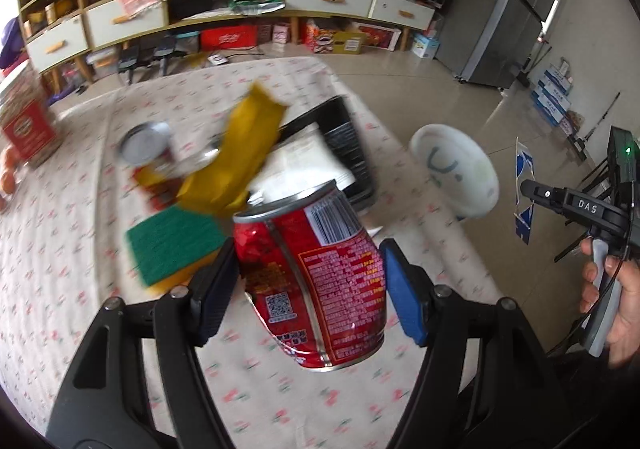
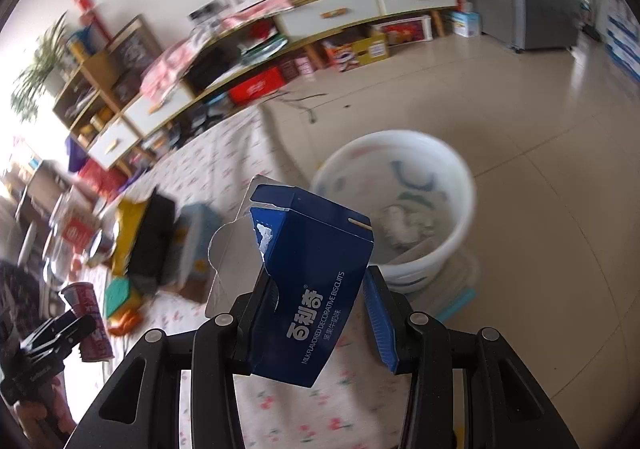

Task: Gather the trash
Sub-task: 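Carry red can to the bin and release it from the left tool, then lower the blue biscuit box into the bin and open the right tool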

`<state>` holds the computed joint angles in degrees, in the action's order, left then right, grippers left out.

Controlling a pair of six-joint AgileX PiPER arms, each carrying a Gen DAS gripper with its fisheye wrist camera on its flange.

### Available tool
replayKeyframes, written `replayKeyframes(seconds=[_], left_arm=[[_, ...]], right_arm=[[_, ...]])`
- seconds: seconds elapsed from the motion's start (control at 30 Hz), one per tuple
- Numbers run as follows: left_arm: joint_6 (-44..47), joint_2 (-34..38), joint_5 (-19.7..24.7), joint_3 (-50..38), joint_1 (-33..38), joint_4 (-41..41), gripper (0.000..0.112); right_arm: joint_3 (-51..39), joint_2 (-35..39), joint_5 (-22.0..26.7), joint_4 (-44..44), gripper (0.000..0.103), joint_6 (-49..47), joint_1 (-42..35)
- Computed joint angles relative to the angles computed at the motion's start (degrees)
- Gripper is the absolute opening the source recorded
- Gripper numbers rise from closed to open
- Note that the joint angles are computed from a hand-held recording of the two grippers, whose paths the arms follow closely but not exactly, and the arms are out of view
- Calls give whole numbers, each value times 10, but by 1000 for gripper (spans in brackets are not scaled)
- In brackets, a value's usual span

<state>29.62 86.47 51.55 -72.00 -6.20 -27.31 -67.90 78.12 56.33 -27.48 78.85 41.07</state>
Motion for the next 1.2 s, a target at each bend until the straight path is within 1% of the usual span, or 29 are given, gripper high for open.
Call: replayKeyframes(seconds=[0.13,0.27,0.47,0.57,0.6,0.67,0.77,0.87,0.93,1.0,1.03,1.07,1.13,1.2], left_arm=[[-53,36,-11,-43,-70,16,71],[-107,77,-19,-93,-146,44,71],[-174,164,-23,-196,-241,84,71],[-180,211,-16,-249,-264,81,71],[-181,237,-8,-280,-272,79,71],[-199,267,3,-318,-287,89,71],[-211,314,28,-378,-294,85,71],[-208,346,45,-416,-293,64,71],[-205,350,52,-424,-289,51,72],[-199,337,49,-408,-284,52,81],[-195,325,40,-394,-283,54,85],[-198,311,34,-380,-284,66,85],[-207,299,42,-377,-282,81,85],[-202,279,47,-362,-272,77,85]], right_arm=[[46,-49,-10,17,45,-21,-53],[76,-90,-15,49,45,-67,-115],[122,-137,-33,103,45,-137,-202],[135,-147,-40,125,45,-164,-231],[137,-151,-39,131,45,-175,-239],[139,-154,-38,137,45,-185,-250],[138,-155,-37,139,45,-189,-258],[134,-153,-37,143,45,-191,-269],[134,-154,-34,140,45,-190,-275],[133,-152,-31,132,45,-178,-271],[132,-149,-34,136,45,-181,-277],[132,-149,-34,137,45,-181,-279],[132,-148,-36,139,45,-179,-283],[127,-142,-34,135,45,-172,-278]])
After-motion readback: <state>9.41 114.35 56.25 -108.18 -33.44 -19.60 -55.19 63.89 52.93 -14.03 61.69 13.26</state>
